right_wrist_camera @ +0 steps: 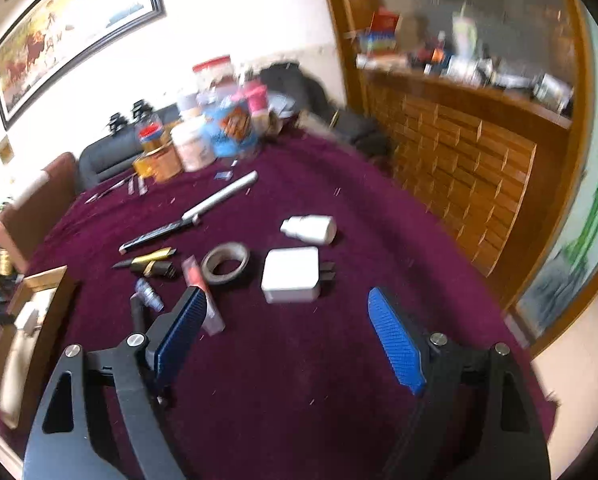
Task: Organize rigid objects
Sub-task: 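Withdraw both grippers from the box back over the table, then grasp the black marker with the left gripper while the right gripper grasps the clear red-filled case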
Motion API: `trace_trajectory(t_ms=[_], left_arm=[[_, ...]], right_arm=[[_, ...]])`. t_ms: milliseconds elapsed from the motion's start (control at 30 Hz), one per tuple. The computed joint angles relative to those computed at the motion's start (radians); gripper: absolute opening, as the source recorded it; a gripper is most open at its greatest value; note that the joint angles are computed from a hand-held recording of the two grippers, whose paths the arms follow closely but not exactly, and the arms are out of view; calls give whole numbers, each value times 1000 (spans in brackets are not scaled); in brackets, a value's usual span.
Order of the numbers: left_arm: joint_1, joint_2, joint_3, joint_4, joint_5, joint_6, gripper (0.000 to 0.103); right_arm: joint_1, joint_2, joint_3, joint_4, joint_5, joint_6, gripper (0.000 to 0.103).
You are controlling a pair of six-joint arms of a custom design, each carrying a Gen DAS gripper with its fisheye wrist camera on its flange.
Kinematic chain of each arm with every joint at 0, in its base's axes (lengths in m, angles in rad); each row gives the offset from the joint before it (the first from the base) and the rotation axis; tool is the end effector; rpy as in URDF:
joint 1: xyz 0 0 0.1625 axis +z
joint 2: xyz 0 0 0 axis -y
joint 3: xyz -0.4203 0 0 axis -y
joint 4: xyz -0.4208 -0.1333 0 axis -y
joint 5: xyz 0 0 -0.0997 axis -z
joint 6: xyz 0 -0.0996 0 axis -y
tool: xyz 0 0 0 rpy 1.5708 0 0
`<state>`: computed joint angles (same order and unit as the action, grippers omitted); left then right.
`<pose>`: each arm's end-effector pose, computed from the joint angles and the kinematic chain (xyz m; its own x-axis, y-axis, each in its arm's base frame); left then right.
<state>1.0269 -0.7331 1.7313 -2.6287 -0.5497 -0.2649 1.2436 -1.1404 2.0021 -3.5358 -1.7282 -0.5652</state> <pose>-0.1460 -0.6631 0.0441 -0.5921 -0.0047 -0.8059 0.3746 0.8838 -0.2804 -0.0756 -0.5890 0.2698 -0.8294 0.1514 0.5378 -0.3545 0.6013 -0.7160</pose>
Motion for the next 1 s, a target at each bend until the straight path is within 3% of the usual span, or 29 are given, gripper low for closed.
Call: trace_trajectory(t_ms=[167,233,300,400,533,567,633,733,867,1000], left_arm=[[37,27,-69,140,-56,-107,44],[53,44,-112,150,-66,-123,44],[69,65,-151,113,-78,-134,44],[68,86,-168,14,-38,-122,44],[16,31,-60,-181,-122,-71,45],[-2,19,-32,-212,-140,-63,46],[-38,6,11,-270,-182,-40,61],[-94,28,24,-324,-244,8,74],[-126,149,-90,-226,-354,44,74],[-119,272,-230,-85,-436,-45,74]], right_arm=[[-2,1,11,-24,-16,-4,84],[0,2,12,-31,-22,-1,84],[2,-1,16,-32,-23,0,84],[2,-12,19,-10,-25,3,84],[-8,-18,12,-3,-27,5,84],[-10,-16,4,4,-28,14,84],[-17,-9,-17,30,-23,40,84],[-33,23,-59,37,8,79,84],[-45,84,-137,60,17,113,84],[-55,89,-161,86,71,107,83]])
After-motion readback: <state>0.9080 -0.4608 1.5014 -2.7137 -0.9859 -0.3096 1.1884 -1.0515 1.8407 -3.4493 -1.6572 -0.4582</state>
